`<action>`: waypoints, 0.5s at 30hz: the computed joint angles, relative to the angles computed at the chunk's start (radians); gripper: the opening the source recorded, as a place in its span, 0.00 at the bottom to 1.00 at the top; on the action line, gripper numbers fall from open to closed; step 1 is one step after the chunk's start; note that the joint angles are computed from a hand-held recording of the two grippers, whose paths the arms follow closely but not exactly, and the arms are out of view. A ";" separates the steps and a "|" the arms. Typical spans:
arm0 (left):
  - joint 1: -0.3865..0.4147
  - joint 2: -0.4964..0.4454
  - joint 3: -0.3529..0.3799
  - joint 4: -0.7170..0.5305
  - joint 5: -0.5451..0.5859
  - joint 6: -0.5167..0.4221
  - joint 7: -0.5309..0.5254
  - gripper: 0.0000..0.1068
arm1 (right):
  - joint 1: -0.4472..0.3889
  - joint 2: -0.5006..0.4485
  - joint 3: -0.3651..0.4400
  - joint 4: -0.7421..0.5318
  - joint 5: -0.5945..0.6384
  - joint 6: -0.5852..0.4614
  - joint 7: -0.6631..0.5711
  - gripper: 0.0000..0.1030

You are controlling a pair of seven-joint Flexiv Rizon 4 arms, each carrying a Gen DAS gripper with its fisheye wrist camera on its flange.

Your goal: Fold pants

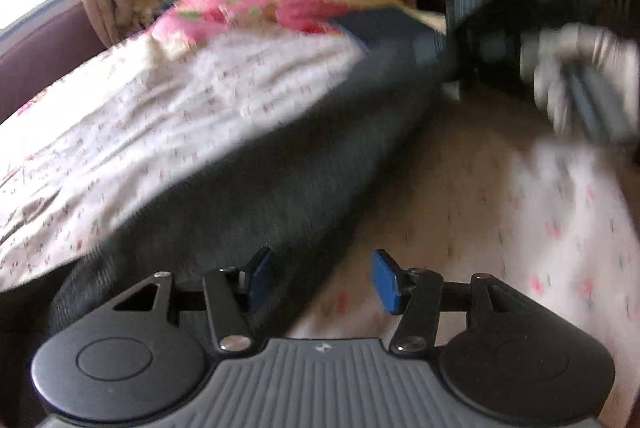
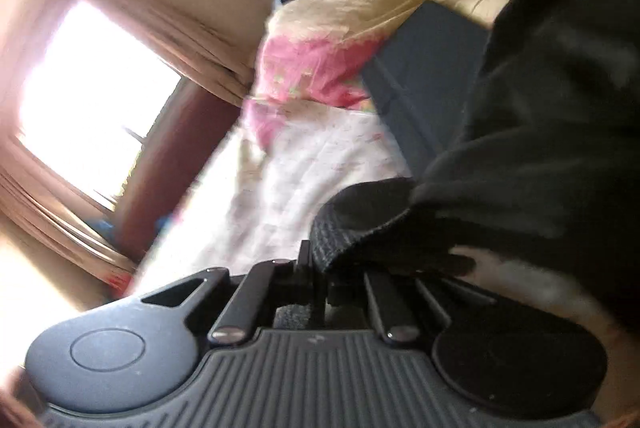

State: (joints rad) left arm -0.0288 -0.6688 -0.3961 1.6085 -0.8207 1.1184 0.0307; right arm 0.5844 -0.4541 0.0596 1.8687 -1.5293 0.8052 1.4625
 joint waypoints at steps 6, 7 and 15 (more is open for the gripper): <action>-0.097 -0.065 0.147 -0.130 0.242 -0.144 -0.216 0.72 | -0.026 -0.043 -0.027 0.006 -0.032 0.100 0.184 0.12; -0.067 -0.046 0.128 -0.123 0.270 -0.207 -0.202 0.72 | -0.023 -0.043 -0.023 0.002 -0.016 0.087 0.155 0.12; 0.037 0.073 0.125 -0.027 0.131 -0.323 -0.106 0.72 | 0.113 -0.003 0.054 -0.074 0.361 -0.212 -0.410 0.27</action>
